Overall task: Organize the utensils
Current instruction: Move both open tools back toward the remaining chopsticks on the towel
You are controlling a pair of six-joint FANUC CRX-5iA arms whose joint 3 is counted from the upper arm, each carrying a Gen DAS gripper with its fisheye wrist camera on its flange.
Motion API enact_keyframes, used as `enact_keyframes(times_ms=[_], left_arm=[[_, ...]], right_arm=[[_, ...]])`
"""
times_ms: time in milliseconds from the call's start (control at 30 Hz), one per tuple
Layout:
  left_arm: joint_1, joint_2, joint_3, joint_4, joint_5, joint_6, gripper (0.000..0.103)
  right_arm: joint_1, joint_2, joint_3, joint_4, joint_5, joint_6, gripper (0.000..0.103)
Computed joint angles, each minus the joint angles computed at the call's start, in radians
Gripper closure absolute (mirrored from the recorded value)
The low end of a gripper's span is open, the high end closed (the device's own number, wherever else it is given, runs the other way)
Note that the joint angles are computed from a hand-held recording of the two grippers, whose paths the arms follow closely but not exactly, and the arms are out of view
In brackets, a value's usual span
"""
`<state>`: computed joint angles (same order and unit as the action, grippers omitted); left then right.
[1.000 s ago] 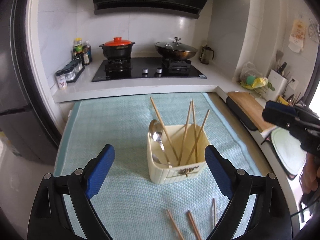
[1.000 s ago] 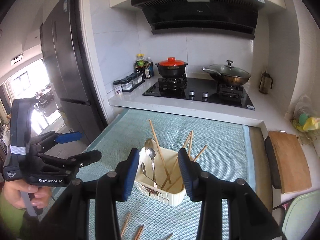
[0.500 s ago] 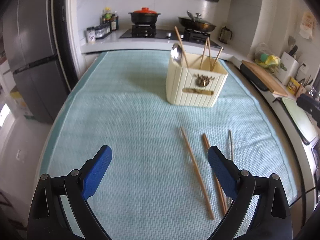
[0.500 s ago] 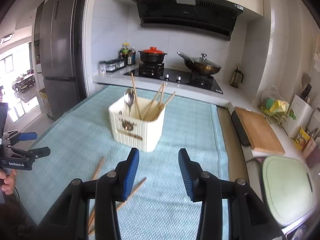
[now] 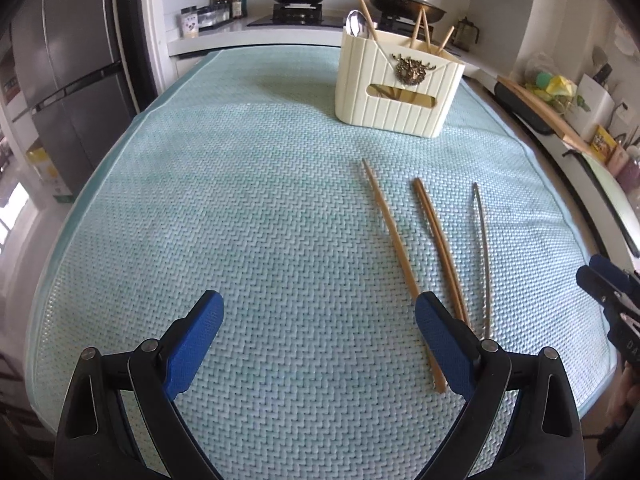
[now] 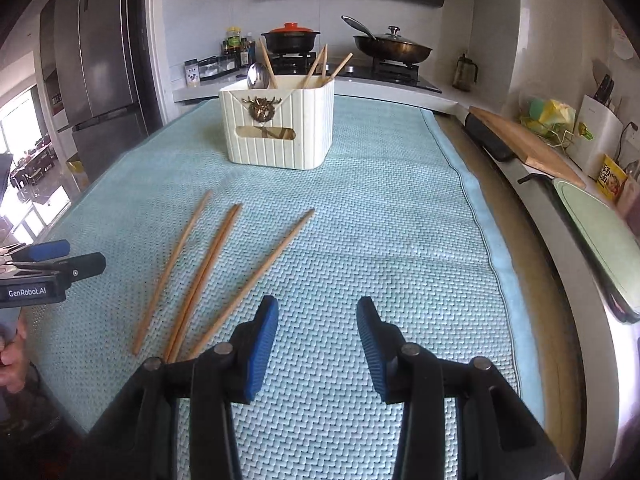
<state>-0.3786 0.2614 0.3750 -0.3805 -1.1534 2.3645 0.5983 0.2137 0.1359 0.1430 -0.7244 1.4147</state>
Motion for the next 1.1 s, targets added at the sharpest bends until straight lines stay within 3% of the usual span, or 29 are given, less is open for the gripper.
enact_keyframes(times_ms=[533,1100], left_arm=[[0.033,0.04,0.027,0.036,0.005,-0.022,0.006],[0.027,0.088,0.096,-0.002,-0.059,-0.05,0.006]], right_arm=[[-0.022,0.129,0.183,-0.149,-0.104,0.051,0.061],[-0.035,0.17,0.227,-0.149,-0.144,0.04,0.061]])
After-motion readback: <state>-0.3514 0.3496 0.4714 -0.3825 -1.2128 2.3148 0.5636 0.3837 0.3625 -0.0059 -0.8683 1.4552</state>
